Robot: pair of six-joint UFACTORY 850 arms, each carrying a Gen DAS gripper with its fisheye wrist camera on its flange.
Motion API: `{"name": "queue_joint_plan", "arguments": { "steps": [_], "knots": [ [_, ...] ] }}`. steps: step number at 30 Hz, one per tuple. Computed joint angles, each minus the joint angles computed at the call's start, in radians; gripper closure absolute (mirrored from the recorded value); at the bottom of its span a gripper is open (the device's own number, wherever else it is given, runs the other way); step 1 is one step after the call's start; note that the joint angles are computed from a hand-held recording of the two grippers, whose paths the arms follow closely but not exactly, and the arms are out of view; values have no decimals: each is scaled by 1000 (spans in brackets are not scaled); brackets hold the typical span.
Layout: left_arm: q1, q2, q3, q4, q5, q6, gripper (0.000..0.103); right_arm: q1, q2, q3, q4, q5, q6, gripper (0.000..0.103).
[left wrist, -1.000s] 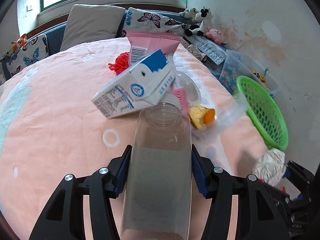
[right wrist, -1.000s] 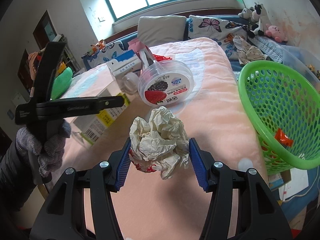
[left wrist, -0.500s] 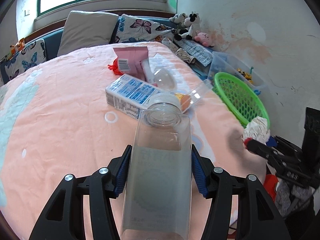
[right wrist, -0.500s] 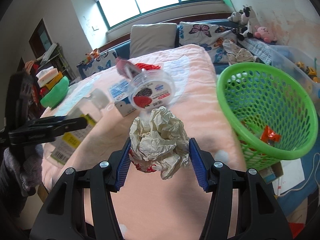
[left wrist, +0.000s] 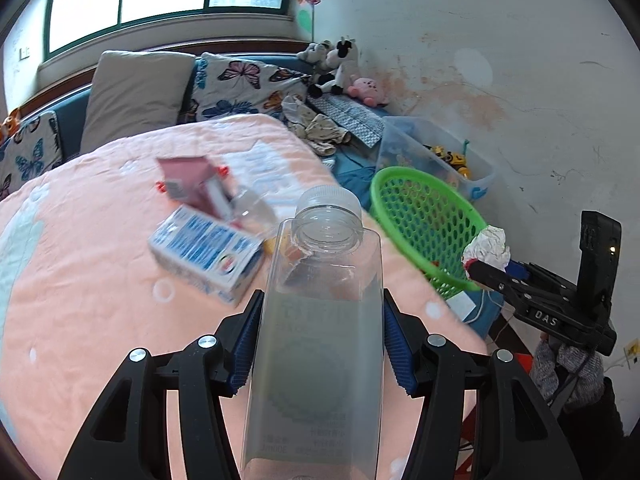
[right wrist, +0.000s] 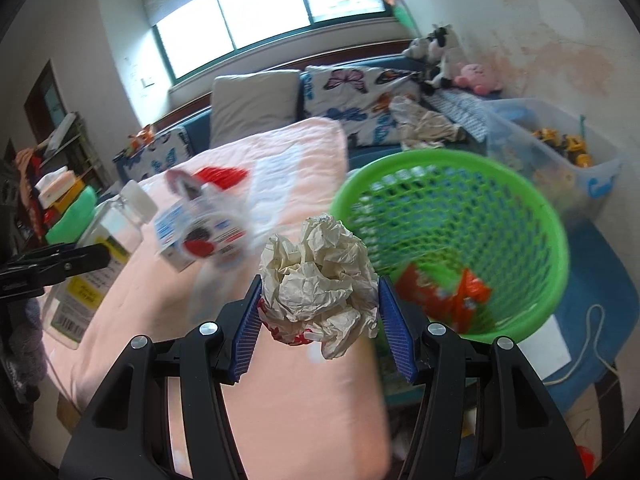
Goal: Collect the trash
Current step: 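Carry tissue and clear bottle over the green basket and open both tools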
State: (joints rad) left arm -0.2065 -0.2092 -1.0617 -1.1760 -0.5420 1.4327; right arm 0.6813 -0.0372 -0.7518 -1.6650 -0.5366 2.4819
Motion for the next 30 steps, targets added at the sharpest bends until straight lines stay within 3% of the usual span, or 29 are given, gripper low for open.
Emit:
{"name": "queue_joint_plan", "arguments": {
  "steps": [11,16,30],
  "knots": [
    [-105,-77,-115,56,1,-79,49,-137,26,47,75,10,-58,43],
    [-149,-113,-167,82,7,-107,49,-187,10,51,58,33,-40,34],
    [-272,-276,-361,251,-17,-331,49,-172,85,142,12,-1,87,27]
  ]
}}
